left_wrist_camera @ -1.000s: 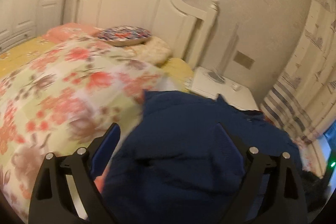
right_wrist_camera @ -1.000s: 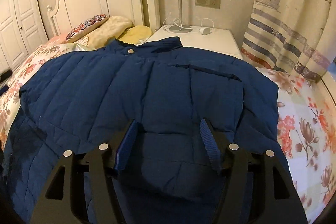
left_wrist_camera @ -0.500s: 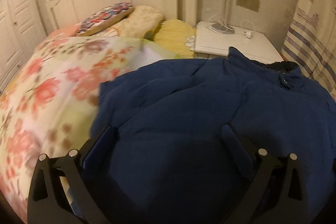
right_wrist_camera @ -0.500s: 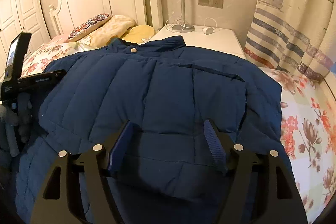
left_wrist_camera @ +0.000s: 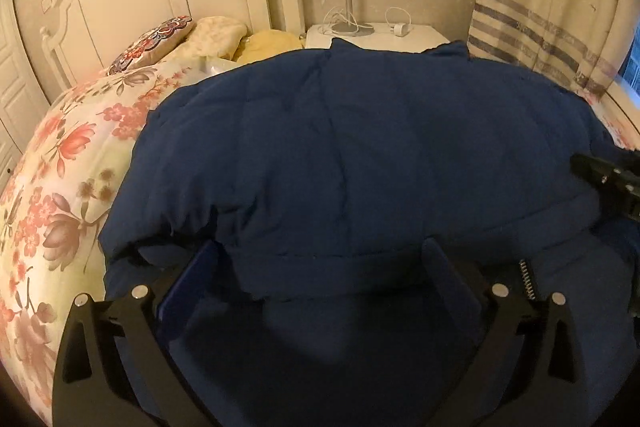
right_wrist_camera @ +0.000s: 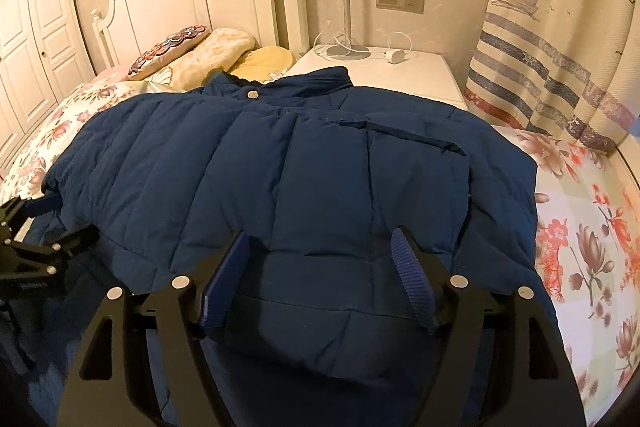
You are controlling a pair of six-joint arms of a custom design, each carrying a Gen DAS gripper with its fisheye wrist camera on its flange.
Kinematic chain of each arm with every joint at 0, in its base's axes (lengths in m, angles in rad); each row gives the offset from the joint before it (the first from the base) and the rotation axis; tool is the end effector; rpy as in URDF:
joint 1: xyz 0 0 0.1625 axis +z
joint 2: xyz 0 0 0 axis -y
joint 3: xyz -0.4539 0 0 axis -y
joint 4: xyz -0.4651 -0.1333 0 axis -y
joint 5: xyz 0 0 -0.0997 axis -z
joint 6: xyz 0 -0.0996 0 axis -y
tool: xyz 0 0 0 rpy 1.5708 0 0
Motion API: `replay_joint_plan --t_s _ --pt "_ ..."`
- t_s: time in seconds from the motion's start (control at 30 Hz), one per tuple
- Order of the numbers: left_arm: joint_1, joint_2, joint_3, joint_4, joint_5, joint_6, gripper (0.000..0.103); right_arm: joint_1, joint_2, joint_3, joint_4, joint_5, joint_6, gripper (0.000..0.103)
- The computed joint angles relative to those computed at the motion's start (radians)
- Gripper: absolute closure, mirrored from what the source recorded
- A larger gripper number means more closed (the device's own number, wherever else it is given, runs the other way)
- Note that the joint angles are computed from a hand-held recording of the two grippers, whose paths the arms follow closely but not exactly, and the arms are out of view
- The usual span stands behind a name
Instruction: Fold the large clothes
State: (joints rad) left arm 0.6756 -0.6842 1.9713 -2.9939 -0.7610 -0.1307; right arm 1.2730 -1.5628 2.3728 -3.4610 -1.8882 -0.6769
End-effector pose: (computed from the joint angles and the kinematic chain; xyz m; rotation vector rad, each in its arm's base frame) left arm -0.3319 -0.5293 -0.0517 0.8371 2.2717 -0.6526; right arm -0.0357 -0.4647 0.3229 0.2059 -2.1861 0.9941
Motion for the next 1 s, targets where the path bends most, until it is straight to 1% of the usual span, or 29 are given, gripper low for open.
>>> replay_joint_plan --t_s 0.07,0.1,0.13,0.17,0.2,0.23,0.27,0.3,0.33,0.37,0.4,0.43,0.47,0.5,0.53,0.57,0.63,0.67,0.73,0.77,0.83,0.87,0.9,0.97,1.0 --pt "-0.005 -0.003 0.009 -0.011 0.007 0.001 0.002 -0.004 -0.014 0.005 0.019 0.020 0.001 0.029" --pt "-0.018 -0.016 0.025 -0.003 0.028 -0.026 0.004 -0.008 -0.035 0.016 0.034 0.039 0.009 0.027" --pt "-0.028 -0.034 0.046 -0.002 0.029 -0.044 0.004 -0.008 -0.065 0.036 0.041 0.048 0.037 0.027" --pt "-0.041 -0.057 0.075 -0.019 0.012 -0.055 0.004 -0.010 -0.092 0.056 0.049 0.069 0.058 0.026" --pt "-0.059 -0.088 0.118 -0.062 -0.013 -0.049 0.003 -0.020 -0.147 0.091 0.081 0.124 0.079 0.024" --pt "-0.080 -0.109 0.154 -0.089 -0.013 -0.046 0.003 -0.024 -0.194 0.120 0.115 0.160 0.082 0.024" --pt "-0.097 -0.123 0.179 -0.097 0.001 -0.045 0.003 -0.016 -0.223 0.143 0.140 0.161 0.069 0.023" --pt "-0.115 -0.140 0.210 -0.085 0.019 -0.050 0.003 -0.005 -0.232 0.155 0.153 0.139 0.054 0.019" --pt "-0.118 -0.149 0.220 -0.071 0.017 -0.056 0.003 0.011 -0.227 0.162 0.162 0.100 0.037 0.017" --pt "-0.118 -0.155 0.231 -0.052 0.010 -0.066 0.003 0.028 -0.208 0.162 0.171 0.046 0.022 0.017" --pt "-0.112 -0.154 0.234 -0.019 0.007 -0.078 0.002 0.045 -0.167 0.154 0.176 -0.034 0.007 0.017" --pt "-0.100 -0.146 0.224 0.043 0.010 -0.106 0.002 0.045 -0.125 0.144 0.181 -0.090 0.001 0.017" --pt "-0.087 -0.145 0.214 0.088 -0.003 -0.131 0.002 0.051 -0.110 0.143 0.164 -0.104 0.002 0.015" --pt "-0.070 -0.149 0.203 0.118 -0.031 -0.152 0.002 0.058 -0.106 0.142 0.160 -0.116 0.007 0.014" --pt "-0.068 -0.156 0.203 0.120 -0.032 -0.161 0.002 0.068 -0.109 0.139 0.177 -0.136 0.028 0.014" --pt "-0.070 -0.160 0.205 0.123 -0.021 -0.170 0.002 0.076 -0.122 0.143 0.196 -0.144 0.055 0.014" --pt "-0.097 -0.182 0.233 0.141 0.021 -0.200 0.003 0.086 -0.164 0.172 0.208 -0.130 0.062 0.015" --pt "-0.111 -0.200 0.257 0.128 0.020 -0.199 0.003 0.094 -0.200 0.206 0.204 -0.117 0.029 0.015" --pt "-0.143 -0.238 0.310 0.109 0.013 -0.194 0.003 0.107 -0.238 0.255 0.194 -0.135 -0.025 0.014" --pt "-0.166 -0.254 0.342 0.113 0.019 -0.193 0.003 0.104 -0.251 0.276 0.196 -0.149 -0.048 0.014" --pt "-0.186 -0.256 0.371 0.150 0.040 -0.199 0.002 0.088 -0.255 0.305 0.204 -0.176 -0.077 0.014" --pt "-0.191 -0.256 0.381 0.165 0.047 -0.205 0.002 0.073 -0.267 0.320 0.195 -0.160 -0.085 0.014" --pt "-0.196 -0.268 0.394 0.162 0.045 -0.217 0.002 0.056 -0.299 0.338 0.196 -0.133 -0.084 0.014" --pt "-0.209 -0.296 0.404 0.220 0.064 -0.270 0.003 0.059 -0.374 0.364 0.248 -0.136 -0.054 0.014" --pt "-0.226 -0.318 0.417 0.246 0.078 -0.305 0.003 0.060 -0.419 0.383 0.265 -0.123 -0.047 0.014"
